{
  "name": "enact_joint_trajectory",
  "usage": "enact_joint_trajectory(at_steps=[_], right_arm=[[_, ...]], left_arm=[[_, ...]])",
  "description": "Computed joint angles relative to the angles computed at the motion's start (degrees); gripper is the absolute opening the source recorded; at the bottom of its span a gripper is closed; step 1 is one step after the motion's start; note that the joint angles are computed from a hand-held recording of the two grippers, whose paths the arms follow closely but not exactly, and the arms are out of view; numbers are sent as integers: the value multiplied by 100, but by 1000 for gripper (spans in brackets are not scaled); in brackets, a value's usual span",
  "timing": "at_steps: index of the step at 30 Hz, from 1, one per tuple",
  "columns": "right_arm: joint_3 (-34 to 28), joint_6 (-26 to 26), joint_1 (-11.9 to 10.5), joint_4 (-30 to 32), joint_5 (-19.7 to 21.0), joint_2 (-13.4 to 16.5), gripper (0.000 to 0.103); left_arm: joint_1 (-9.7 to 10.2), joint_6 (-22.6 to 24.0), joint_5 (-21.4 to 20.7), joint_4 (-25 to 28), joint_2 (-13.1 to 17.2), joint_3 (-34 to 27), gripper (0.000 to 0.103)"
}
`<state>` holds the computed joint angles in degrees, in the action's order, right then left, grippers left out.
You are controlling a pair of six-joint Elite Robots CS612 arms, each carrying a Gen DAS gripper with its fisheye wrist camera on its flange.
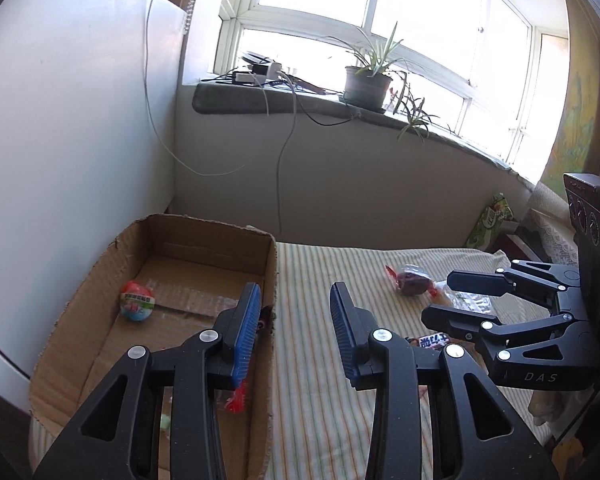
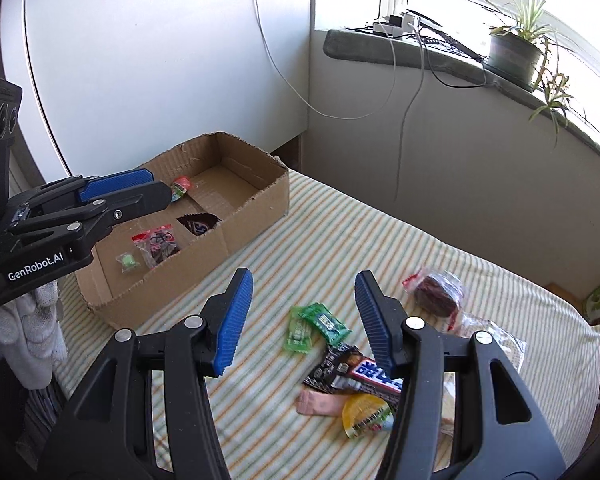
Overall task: Organize snacks
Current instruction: 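Grasp the pink wrapped candy with the left tool while the right tool grasps the yellow candy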
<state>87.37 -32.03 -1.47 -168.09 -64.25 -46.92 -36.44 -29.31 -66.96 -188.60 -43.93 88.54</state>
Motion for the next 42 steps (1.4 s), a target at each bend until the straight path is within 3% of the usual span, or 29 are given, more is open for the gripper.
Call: enact_joint_trajectory(at_steps=[10, 17, 27, 39, 42], right_arm=[[581, 134, -368, -150, -113, -252, 56], [957, 168, -585, -159, -332, -324, 56], [1220, 302, -805, -49, -280, -321, 56], [1293, 163, -858, 208, -171, -333, 56], [1299, 106, -852, 258, -160, -330, 56]], left_arm=[[-30, 321, -1221, 328, 235, -354, 35], [-68, 612, -2062, 1016, 451, -715, 35], [-94, 934, -2294, 1945, 673, -1166, 35], [-206, 1421, -2072, 2209, 672, -1182, 35], [-205, 1452, -2193, 2202, 669, -1183, 35]])
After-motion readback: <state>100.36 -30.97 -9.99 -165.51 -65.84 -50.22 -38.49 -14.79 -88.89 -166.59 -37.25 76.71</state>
